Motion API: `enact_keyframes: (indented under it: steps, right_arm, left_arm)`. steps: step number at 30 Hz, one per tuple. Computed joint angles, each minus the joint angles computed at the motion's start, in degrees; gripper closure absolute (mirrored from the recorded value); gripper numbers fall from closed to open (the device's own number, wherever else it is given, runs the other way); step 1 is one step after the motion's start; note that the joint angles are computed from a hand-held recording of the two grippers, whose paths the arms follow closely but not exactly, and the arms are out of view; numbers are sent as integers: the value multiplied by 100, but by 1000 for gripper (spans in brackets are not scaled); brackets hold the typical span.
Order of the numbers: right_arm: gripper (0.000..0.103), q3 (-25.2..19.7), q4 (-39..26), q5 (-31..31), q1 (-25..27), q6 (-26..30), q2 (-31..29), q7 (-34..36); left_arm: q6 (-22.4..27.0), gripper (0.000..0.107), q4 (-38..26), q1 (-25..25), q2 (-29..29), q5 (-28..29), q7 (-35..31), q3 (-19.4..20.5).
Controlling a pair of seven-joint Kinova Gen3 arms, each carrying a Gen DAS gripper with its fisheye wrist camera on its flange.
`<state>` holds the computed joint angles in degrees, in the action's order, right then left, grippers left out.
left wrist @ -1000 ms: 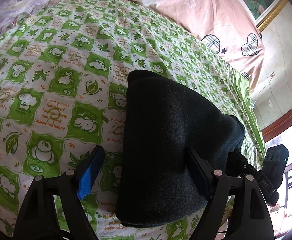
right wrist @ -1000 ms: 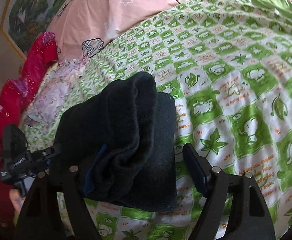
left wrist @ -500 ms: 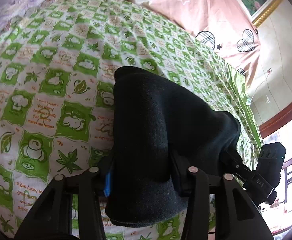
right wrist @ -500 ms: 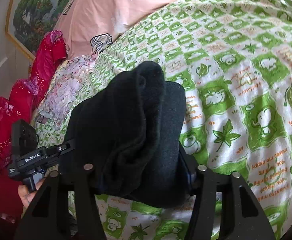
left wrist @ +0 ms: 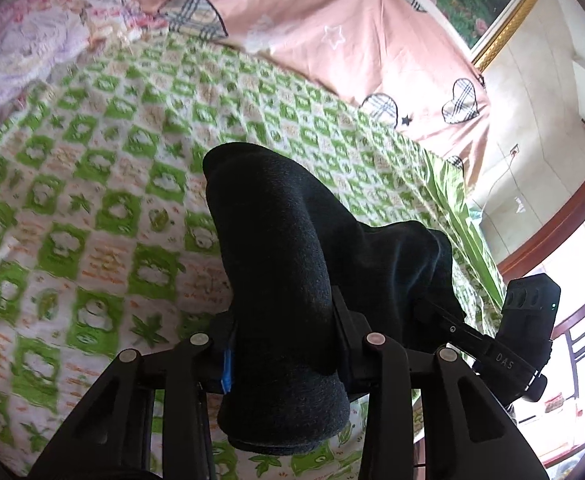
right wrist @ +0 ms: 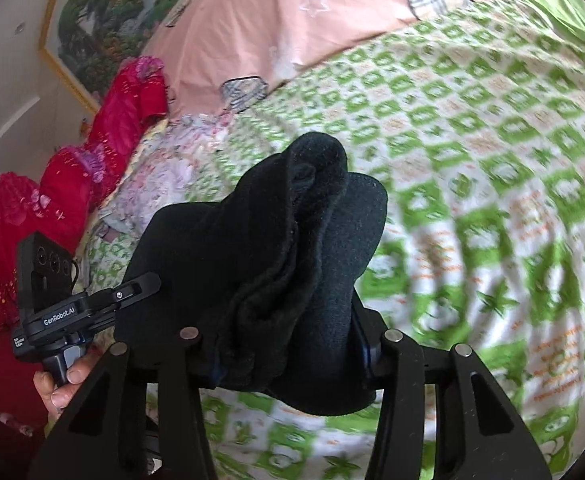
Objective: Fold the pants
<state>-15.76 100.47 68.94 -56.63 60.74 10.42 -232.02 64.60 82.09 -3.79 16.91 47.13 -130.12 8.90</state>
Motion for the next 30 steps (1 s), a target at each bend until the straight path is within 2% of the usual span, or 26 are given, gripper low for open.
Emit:
enact_keyframes:
  steps: [6,14,22,30]
  right_arm:
    - [54,157,-264,131,218,-413,123,511]
    - [54,489,-507,211,608,-1343,314,1027]
    - [54,819,-775,-87,857,-2009,511,1592]
    - [54,1085,-947,-346,927,-2369,628,1928]
  left_arm:
    - [-32,70,-91,-202,0,104,39,-103]
    - [-160,70,-538,-307,266,-112,331,-113]
    - [-346,70,-1070,-272,639,-542,877,-25]
    - [-447,70,-1447,-232,872,-860,1253,83]
